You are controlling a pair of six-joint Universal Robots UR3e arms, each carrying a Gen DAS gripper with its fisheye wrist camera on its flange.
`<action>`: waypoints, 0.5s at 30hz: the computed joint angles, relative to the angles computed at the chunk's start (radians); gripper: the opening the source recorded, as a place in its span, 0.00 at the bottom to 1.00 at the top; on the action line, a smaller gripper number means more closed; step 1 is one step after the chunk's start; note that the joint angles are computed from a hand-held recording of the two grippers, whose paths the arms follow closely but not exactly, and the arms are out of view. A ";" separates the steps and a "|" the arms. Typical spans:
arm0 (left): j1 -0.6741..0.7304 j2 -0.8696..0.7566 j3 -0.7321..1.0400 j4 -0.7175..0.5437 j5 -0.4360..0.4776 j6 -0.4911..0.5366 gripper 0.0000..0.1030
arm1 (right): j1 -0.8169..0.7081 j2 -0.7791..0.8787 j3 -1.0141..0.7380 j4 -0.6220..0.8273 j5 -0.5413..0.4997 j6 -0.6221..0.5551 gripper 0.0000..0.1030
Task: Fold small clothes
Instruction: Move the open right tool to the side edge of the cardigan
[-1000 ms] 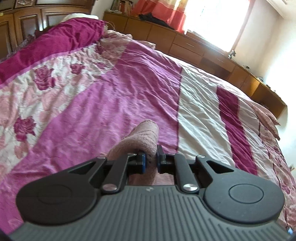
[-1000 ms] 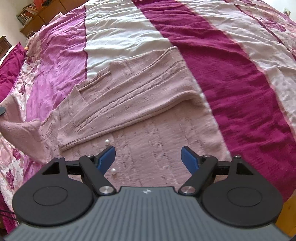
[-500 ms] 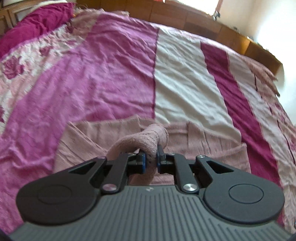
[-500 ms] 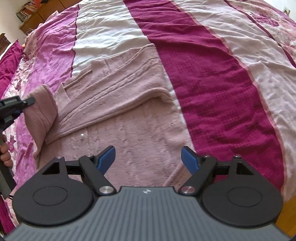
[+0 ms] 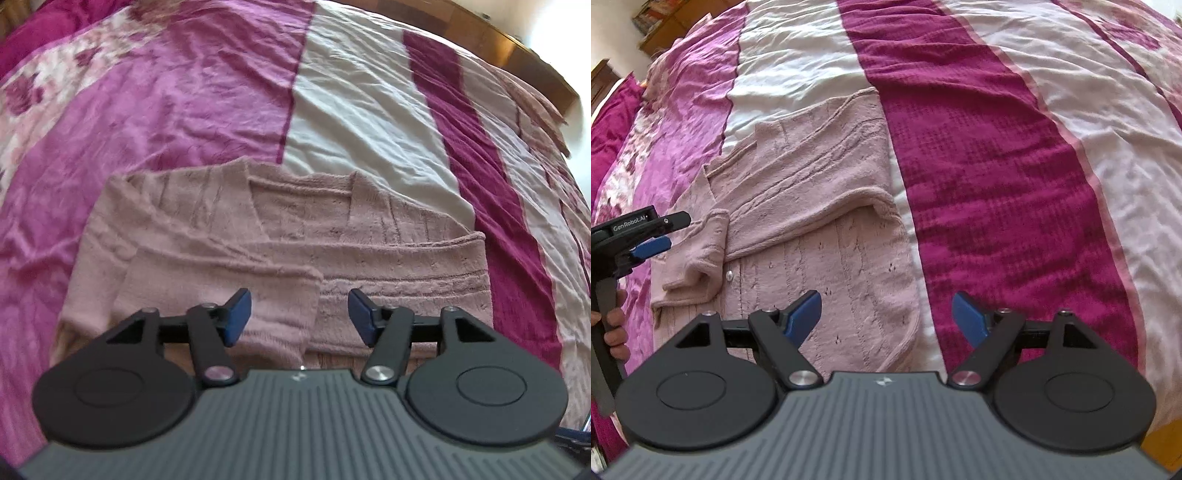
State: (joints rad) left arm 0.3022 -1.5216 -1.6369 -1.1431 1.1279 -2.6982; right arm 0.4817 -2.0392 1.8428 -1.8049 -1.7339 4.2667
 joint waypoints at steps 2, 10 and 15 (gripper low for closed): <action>0.007 0.029 -0.024 0.002 0.014 -0.043 0.58 | -0.046 -0.017 0.021 -0.020 0.032 -0.070 0.81; 0.116 0.115 -0.060 -0.071 0.024 -0.031 0.58 | -0.111 0.059 0.031 -0.127 0.112 -0.145 0.81; 0.220 0.103 -0.063 -0.088 0.016 0.045 0.58 | -0.080 0.244 -0.040 -0.276 0.140 -0.116 0.81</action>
State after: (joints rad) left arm 0.5221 -1.4182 -1.7003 -1.2307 1.1439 -2.6531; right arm 0.4017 -1.7951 1.8027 -2.0808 -1.5942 4.1508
